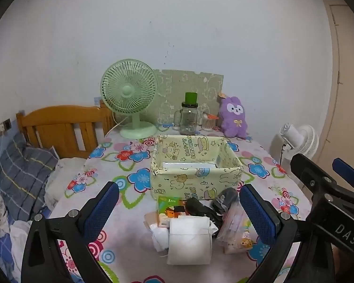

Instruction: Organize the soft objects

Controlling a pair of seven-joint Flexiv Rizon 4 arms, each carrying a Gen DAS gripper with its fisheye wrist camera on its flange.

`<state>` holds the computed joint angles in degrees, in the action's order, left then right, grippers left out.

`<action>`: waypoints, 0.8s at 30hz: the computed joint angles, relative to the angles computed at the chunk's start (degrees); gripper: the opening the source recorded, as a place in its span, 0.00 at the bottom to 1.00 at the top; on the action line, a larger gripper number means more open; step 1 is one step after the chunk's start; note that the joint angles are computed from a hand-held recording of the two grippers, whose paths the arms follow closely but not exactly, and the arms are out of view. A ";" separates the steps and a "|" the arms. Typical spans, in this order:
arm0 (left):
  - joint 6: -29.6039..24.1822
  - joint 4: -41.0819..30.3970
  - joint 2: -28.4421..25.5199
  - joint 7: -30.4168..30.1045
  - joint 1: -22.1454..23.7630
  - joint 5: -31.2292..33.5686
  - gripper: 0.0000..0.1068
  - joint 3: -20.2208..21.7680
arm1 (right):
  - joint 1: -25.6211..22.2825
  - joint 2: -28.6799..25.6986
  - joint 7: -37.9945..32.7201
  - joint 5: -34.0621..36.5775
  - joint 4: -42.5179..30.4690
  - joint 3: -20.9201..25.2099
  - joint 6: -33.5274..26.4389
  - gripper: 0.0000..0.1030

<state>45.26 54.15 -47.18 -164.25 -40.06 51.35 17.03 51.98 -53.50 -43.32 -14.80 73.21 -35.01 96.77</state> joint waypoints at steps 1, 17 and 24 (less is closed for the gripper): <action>-1.37 -1.41 -0.76 0.25 -0.39 0.44 0.95 -0.57 | 0.10 0.07 0.11 0.14 0.16 0.00 -0.06 1.00; 1.90 1.23 0.23 -2.53 1.48 -1.94 0.94 0.63 | -1.08 -0.31 2.69 -3.38 -0.74 1.22 -1.93 1.00; 2.73 1.89 0.74 -2.12 2.13 -1.93 0.94 0.05 | -1.04 -0.31 2.41 -3.54 -0.82 1.29 -1.57 1.00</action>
